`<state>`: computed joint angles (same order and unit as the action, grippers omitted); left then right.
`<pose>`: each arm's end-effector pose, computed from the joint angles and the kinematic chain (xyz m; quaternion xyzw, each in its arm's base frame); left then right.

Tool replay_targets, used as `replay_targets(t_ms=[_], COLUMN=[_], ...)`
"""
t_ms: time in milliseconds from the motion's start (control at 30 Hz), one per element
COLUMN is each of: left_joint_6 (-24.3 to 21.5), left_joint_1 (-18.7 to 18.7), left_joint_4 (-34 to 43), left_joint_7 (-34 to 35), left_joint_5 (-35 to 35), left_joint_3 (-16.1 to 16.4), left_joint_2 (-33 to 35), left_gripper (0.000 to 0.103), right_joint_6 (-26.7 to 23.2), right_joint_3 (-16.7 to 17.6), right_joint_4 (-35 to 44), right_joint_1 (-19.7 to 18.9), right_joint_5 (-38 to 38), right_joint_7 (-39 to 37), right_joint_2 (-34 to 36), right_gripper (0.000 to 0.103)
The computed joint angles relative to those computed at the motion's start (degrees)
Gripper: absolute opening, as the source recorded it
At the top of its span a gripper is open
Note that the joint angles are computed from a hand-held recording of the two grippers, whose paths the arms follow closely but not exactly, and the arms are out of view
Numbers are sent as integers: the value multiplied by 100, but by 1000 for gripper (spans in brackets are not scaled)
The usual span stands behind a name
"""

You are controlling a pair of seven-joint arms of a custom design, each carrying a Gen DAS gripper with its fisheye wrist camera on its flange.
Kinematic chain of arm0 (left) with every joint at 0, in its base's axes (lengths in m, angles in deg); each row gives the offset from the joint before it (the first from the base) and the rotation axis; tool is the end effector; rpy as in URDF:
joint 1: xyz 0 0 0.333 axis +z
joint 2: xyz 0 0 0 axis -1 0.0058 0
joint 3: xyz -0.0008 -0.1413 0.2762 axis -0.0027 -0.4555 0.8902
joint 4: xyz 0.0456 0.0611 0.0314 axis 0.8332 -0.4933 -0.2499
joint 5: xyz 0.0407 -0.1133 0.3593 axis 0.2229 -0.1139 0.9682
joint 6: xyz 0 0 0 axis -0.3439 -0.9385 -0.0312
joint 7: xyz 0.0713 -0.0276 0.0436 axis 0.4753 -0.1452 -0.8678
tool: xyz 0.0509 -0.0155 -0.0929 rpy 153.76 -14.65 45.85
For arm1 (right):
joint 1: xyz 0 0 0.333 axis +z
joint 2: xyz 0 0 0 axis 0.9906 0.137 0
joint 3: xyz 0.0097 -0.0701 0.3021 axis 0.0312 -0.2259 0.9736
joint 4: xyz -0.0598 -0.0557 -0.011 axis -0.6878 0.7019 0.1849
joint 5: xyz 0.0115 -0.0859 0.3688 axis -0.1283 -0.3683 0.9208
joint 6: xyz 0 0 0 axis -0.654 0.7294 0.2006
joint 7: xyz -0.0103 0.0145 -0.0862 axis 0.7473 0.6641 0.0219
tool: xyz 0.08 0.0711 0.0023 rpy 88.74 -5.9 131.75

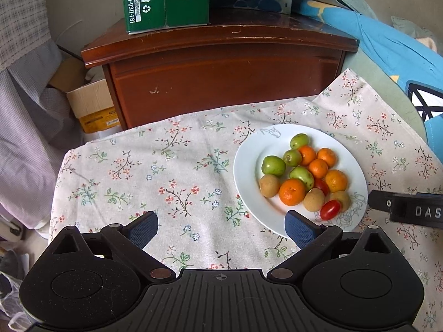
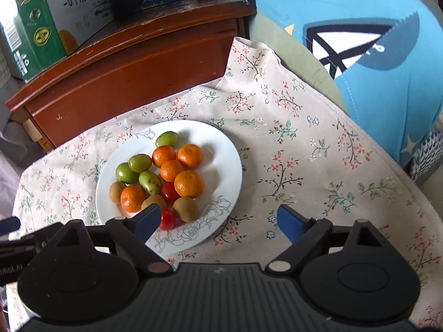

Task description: Organize fruits

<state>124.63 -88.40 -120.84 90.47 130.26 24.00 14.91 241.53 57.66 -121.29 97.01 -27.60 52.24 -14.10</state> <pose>0.4494 -0.1155 0.4079 -0.7002 0.6209 -0.2297 0.2673 0.4946 0.2006 0.4137 -0.6669 0.6671 -0.1883 0.2734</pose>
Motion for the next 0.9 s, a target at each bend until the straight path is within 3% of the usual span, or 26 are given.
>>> replay_targets(t_ms=[500, 900], left_joint_6=[-492, -746], left_joint_1=[-233, -465], left_joint_4=[488, 741], left_joint_7=[-166, -59], left_joint_5=[-84, -203], left_joint_3=[-53, -37], left_joint_2=[383, 649], left_gripper=[99, 99], right_joint_6=[-815, -1145], right_joint_3=[81, 82], right_joint_4=[-12, 171], right_joint_1=[-48, 34], right_joint_5=[-696, -682], right_joint_7=[666, 709], right_joint_2=[-364, -117], right_gripper=[99, 99])
